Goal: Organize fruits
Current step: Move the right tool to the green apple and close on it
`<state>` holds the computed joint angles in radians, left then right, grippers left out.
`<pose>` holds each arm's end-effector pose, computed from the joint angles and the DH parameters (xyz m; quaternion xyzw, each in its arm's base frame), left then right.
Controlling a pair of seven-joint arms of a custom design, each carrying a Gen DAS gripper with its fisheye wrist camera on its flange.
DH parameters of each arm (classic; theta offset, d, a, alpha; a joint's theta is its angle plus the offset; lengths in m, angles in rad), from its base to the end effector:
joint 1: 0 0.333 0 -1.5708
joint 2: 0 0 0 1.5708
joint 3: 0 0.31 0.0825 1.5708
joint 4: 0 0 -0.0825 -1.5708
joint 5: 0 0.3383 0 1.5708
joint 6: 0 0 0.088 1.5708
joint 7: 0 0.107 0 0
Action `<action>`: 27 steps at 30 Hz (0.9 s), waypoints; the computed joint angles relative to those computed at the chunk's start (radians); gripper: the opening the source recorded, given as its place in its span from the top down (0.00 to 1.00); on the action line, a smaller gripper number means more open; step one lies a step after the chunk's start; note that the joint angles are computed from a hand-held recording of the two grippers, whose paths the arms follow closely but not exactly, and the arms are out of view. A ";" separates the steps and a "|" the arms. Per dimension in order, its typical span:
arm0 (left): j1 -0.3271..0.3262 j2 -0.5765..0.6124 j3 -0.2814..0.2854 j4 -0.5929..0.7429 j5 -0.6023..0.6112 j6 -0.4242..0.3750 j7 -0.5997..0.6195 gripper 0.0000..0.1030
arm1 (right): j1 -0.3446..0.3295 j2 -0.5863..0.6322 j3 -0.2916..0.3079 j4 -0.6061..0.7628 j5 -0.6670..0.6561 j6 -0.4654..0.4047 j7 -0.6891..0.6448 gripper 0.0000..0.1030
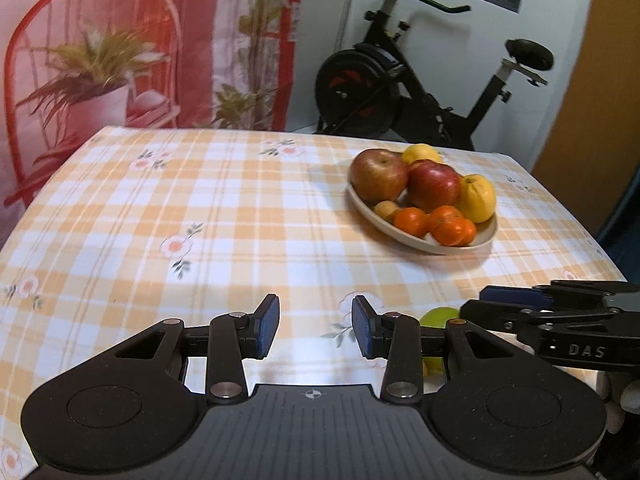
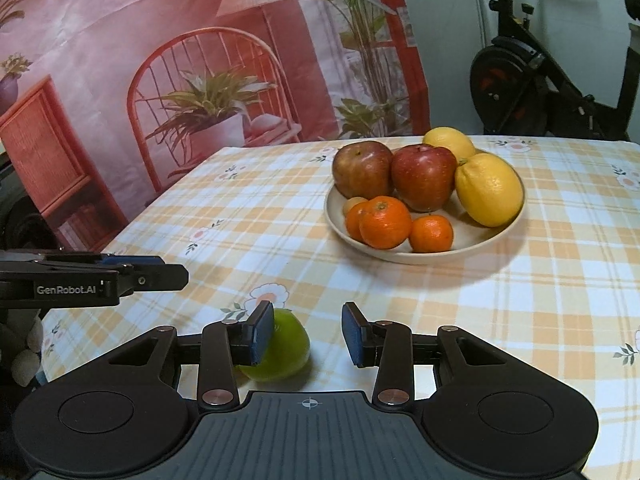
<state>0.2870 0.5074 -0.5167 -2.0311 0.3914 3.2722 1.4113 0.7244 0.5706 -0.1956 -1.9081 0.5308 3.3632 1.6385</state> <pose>0.5984 -0.1409 0.3512 -0.5350 0.7431 -0.3582 0.1827 0.5692 0.2909 0.3358 -0.6283 0.6484 -0.1840 0.3885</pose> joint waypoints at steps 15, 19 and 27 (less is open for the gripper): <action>0.092 0.023 -0.066 -0.025 0.025 0.023 -0.044 0.59 | -0.028 0.007 0.046 0.044 -0.084 -0.065 0.015 0.63; 0.107 0.026 -0.074 -0.028 0.039 0.029 -0.061 0.57 | -0.041 0.012 0.062 0.058 -0.115 -0.086 0.030 0.61; 0.130 0.029 -0.088 -0.037 0.079 0.041 -0.090 0.57 | -0.123 0.028 0.154 0.090 -0.158 -0.113 0.051 0.60</action>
<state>0.4170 0.5362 -0.6052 -2.0676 0.4699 3.3136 1.3218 0.6018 0.5990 -0.0416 -1.8183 0.3727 3.2500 1.6898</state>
